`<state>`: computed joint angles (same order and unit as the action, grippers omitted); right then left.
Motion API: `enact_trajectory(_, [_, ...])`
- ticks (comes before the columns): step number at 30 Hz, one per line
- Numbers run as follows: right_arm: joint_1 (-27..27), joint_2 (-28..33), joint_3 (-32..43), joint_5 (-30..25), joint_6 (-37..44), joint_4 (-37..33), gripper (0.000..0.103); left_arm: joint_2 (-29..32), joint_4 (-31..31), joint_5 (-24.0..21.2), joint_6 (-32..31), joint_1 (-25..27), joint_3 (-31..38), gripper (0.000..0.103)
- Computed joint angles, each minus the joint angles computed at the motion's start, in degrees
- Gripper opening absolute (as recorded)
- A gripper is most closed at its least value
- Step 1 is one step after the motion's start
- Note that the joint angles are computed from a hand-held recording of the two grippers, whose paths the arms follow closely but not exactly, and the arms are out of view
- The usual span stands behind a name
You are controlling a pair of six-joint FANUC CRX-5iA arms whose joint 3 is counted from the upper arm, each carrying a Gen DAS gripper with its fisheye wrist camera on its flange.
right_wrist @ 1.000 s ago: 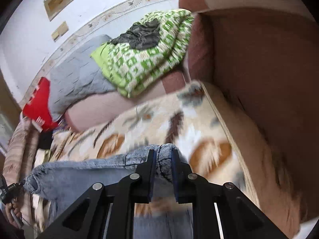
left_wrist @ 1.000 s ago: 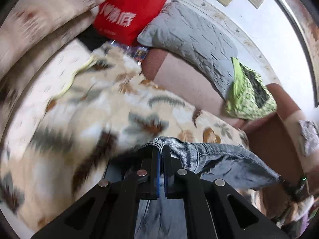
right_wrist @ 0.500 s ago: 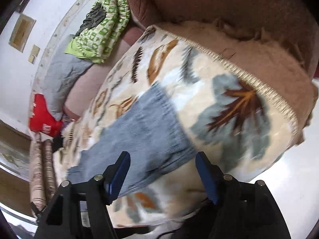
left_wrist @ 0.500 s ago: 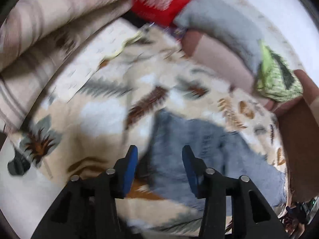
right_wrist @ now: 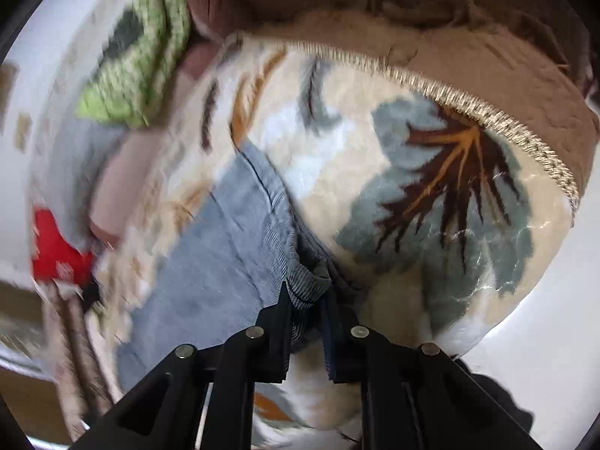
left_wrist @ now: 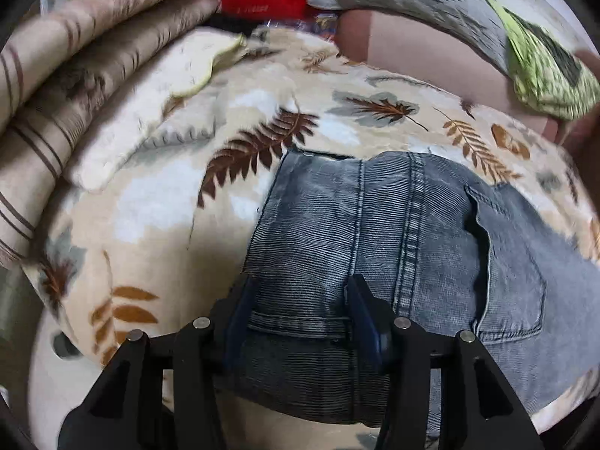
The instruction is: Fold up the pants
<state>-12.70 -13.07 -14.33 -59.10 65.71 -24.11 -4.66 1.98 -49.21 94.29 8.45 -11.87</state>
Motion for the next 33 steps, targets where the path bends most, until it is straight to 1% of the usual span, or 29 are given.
enact_trajectory(1, [0.29,0.57,0.36,-0.29,1.28,0.45,0.016,0.14,0.79,-0.15,-0.16,0.36,-0.10,0.053])
enact_trajectory(2, [0.58,0.44,0.75,-0.60,1.01,0.99,0.018,-0.01,0.14,-0.22,0.30,0.04,0.24,0.053])
enact_trajectory(3, [0.80,0.51,1.29,-1.04,1.21,1.24,0.030,-0.44,-0.39,-0.18,0.87,-0.28,0.32,0.053])
enact_trajectory(4, [1.17,0.18,1.71,-1.64,1.85,1.56,0.038,-1.26,-0.41,0.20,1.40,-0.52,0.05,0.053])
enact_trajectory(5, [2.87,-0.92,1.14,-1.30,-0.50,4.81,0.067,-3.12,-0.02,0.64,1.48,-0.72,-1.34,0.053])
enact_trajectory(6, [5.45,-2.36,-0.43,-0.06,-4.63,9.86,0.078,-4.31,1.08,1.32,0.60,-0.58,-2.35,0.053])
enact_trajectory(7, [8.53,-4.59,-2.74,2.02,-9.16,16.45,0.078,-5.76,2.58,2.58,-0.98,-0.83,-3.18,0.053])
enact_trajectory(8, [10.45,-5.75,-3.99,2.91,-11.31,20.05,0.078,-6.63,1.82,3.24,-0.62,-1.73,-3.01,0.053])
enact_trajectory(11, [12.86,-8.71,-5.57,5.26,-14.87,24.14,0.077,-8.26,1.04,5.79,-0.85,-4.21,-2.88,0.054])
enact_trajectory(12, [12.54,-8.78,-4.89,5.66,-13.62,22.89,0.077,-8.06,0.49,6.18,-0.77,-5.09,-2.51,0.054])
enact_trajectory(14, [10.77,-7.53,-1.92,6.84,-5.99,14.35,0.078,-6.15,-1.81,5.05,0.01,-7.32,-0.50,0.054])
enact_trajectory(15, [9.24,-6.94,-0.81,6.78,-1.53,9.27,0.077,-4.77,-4.07,3.67,1.19,-8.32,0.85,0.054])
enact_trajectory(16, [8.09,-5.34,0.47,5.87,2.60,5.05,0.078,-1.68,-8.66,0.42,3.83,-10.02,3.67,0.054])
enact_trajectory(17, [7.91,-3.02,1.30,4.50,4.59,3.65,0.078,1.41,-12.22,-3.21,5.95,-10.96,6.12,0.057])
enact_trajectory(18, [8.30,-1.07,1.89,2.31,3.66,4.85,0.078,3.38,-12.79,-4.35,6.92,-10.52,6.36,0.058])
enact_trajectory(19, [9.95,1.31,1.69,0.00,-0.17,8.78,0.074,3.35,-11.14,-2.49,7.58,-9.11,4.86,0.062])
enact_trajectory(20, [10.59,1.69,2.01,-0.49,-1.00,9.86,0.074,2.59,-11.95,-2.50,9.26,-8.86,4.93,0.063])
enact_trajectory(21, [12.93,0.13,0.98,1.23,-2.08,13.44,0.074,2.33,-12.33,-3.42,9.85,-8.95,5.60,0.063])
enact_trajectory(22, [15.01,-0.78,0.65,1.68,-3.05,16.67,0.074,1.54,-12.55,-3.25,10.71,-9.02,5.64,0.063])
enact_trajectory(24, [20.80,-2.49,0.12,3.46,-7.21,25.42,0.074,-0.43,-15.68,-1.79,13.49,-10.34,5.82,0.063])
enact_trajectory(25, [22.70,-2.10,1.40,4.10,-6.18,26.25,0.074,-1.50,-15.82,0.12,13.67,-10.74,5.31,0.063])
enact_trajectory(26, [23.70,-0.91,3.41,4.19,-4.19,25.55,0.074,-2.04,-14.04,1.86,12.17,-10.48,4.67,0.063])
enact_trajectory(27, [24.76,1.17,6.53,3.63,-0.35,23.21,0.074,-2.19,-12.72,2.92,10.91,-10.59,4.28,0.063])
enact_trajectory(28, [26.00,4.94,11.76,1.72,5.70,18.39,0.074,-1.63,-11.87,3.78,9.03,-11.11,4.36,0.063])
enact_trajectory(29, [26.76,7.44,14.91,0.58,8.93,15.78,0.074,-0.37,-14.02,2.89,9.40,-12.08,5.59,0.063])
enact_trajectory(30, [27.87,10.44,18.46,-0.67,13.36,12.55,0.074,1.71,-18.67,0.24,12.02,-13.76,7.95,0.063])
enact_trajectory(31, [29.56,15.15,23.60,-2.59,17.93,9.46,0.074,4.10,-20.53,-3.19,12.69,-14.35,10.06,0.063])
enact_trajectory(32, [30.64,17.92,26.34,-3.94,19.56,8.31,0.074,6.15,-19.39,-4.93,11.80,-13.32,10.08,0.065])
enact_trajectory(33, [32.18,22.68,31.22,-6.05,21.32,7.12,0.074,6.21,-16.36,-3.68,10.53,-11.65,8.68,0.066])
